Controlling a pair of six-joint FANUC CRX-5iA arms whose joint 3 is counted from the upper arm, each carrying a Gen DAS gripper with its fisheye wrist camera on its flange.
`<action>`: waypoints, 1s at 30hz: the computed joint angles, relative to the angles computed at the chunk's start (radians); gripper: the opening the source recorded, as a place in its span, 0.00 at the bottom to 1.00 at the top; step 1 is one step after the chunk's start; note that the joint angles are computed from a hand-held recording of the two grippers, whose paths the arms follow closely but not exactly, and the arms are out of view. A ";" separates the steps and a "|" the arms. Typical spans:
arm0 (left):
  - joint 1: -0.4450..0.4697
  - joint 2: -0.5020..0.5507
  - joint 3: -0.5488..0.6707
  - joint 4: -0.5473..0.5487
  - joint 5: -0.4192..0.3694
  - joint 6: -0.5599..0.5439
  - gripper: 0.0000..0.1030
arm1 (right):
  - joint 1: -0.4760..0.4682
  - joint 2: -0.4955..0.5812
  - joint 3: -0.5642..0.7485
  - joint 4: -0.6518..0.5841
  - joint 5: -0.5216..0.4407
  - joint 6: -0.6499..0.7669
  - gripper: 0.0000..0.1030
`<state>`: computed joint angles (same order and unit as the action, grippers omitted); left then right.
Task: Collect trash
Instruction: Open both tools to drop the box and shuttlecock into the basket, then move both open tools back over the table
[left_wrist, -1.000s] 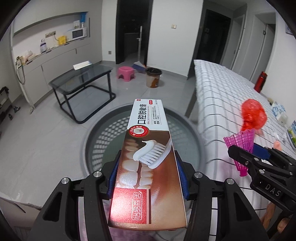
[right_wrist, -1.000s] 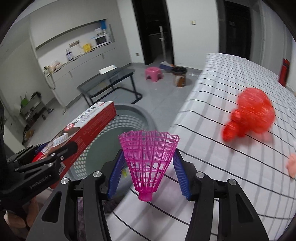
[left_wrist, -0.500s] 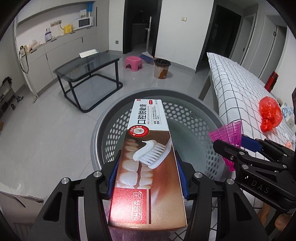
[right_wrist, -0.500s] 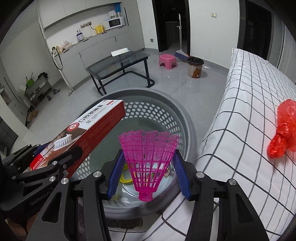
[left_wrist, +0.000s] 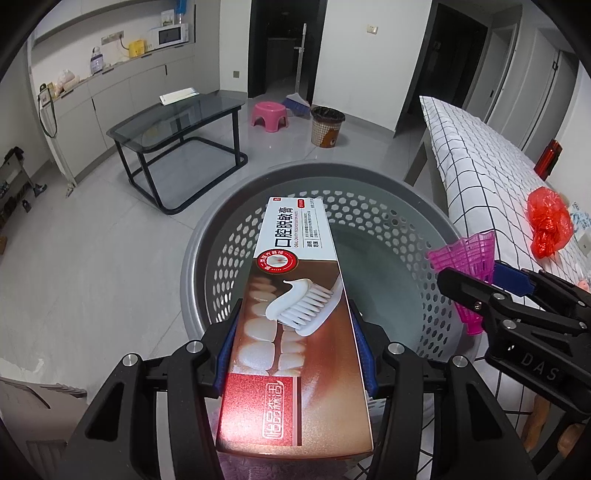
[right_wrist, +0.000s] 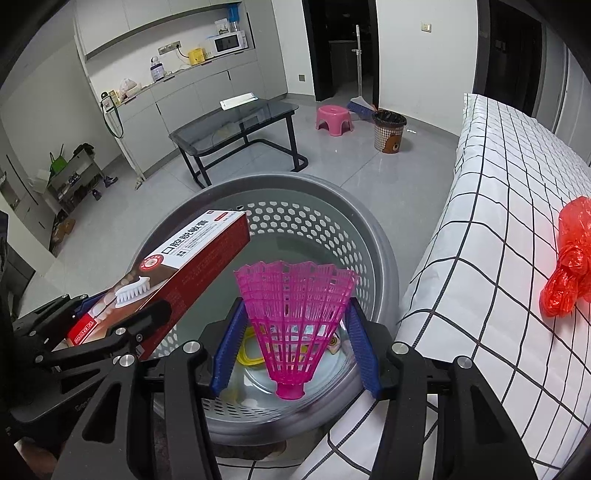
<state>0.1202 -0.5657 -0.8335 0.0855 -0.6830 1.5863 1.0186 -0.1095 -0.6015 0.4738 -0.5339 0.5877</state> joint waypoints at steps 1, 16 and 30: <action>0.001 0.000 0.002 -0.003 -0.004 0.002 0.50 | -0.001 -0.002 -0.002 0.003 0.002 -0.003 0.54; -0.030 -0.003 0.027 -0.072 -0.026 0.092 0.60 | -0.011 -0.022 -0.018 -0.005 0.023 -0.006 0.61; -0.049 -0.025 0.045 -0.114 -0.055 0.139 0.60 | -0.016 -0.031 -0.022 0.001 0.023 -0.007 0.61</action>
<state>0.0716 -0.5906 -0.7885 -0.0287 -0.7384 1.7254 1.0026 -0.1403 -0.6238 0.4749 -0.5106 0.5806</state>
